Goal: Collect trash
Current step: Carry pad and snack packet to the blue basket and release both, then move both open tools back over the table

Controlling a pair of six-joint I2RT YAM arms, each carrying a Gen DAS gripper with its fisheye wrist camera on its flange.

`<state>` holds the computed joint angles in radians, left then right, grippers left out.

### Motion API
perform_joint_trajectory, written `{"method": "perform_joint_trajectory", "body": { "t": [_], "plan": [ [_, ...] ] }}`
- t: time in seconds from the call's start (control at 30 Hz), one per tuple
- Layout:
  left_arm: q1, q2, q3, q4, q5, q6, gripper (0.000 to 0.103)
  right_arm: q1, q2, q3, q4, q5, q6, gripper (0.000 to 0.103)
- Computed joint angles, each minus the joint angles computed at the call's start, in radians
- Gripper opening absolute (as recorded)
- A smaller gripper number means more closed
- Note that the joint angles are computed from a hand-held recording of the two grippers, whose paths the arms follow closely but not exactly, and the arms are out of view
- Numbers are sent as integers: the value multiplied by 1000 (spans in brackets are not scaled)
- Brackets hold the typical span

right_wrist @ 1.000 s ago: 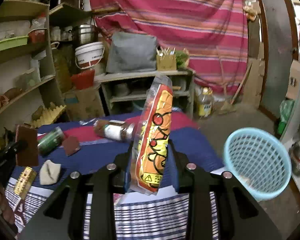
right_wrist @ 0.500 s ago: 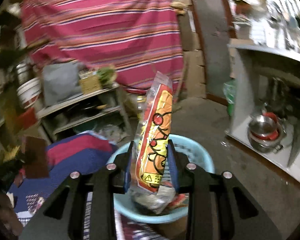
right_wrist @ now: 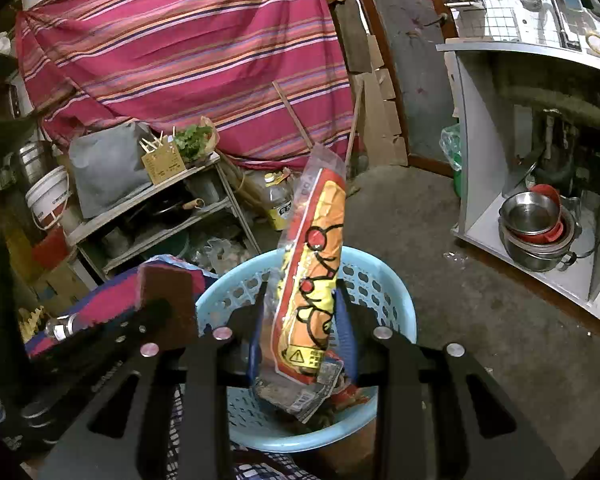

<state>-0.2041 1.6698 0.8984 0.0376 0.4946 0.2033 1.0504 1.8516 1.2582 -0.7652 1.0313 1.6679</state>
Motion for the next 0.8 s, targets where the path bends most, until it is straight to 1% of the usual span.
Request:
{"method": "perform_joint_trajectory", "body": {
  "t": [0.17,0.2,0.3,0.33,0.37,0.4,0.47,0.5,0.57,0.8],
  "plan": [
    [6,10,8,-15,3,13,13,-3,13,21,-10,-3,-11,31],
    [5,12,10,-17,1,14,13,-4,22,34,-31,-3,5,32],
    [-7,25,35,-33,-13,22,13,-8,24,31,-5,-11,-15,34],
    [-7,30,42,-39,-12,22,15,-10,36,47,-31,-10,1,34],
    [-9,30,47,-40,-16,16,25,-12,36,43,-26,-12,-2,37],
    [-6,26,39,-26,-17,9,37,-14,35,39,-16,-13,-6,39],
    [-1,21,34,4,-10,-23,42,-11,43,49,-48,5,33,41],
    [-1,23,38,4,-6,-27,42,-9,36,41,-36,6,25,41],
    [-1,19,32,20,-11,-35,42,-4,40,52,-64,18,45,41],
    [51,-20,20,3,9,-10,42,4,55,95,-71,27,-4,41]
  ]
}}
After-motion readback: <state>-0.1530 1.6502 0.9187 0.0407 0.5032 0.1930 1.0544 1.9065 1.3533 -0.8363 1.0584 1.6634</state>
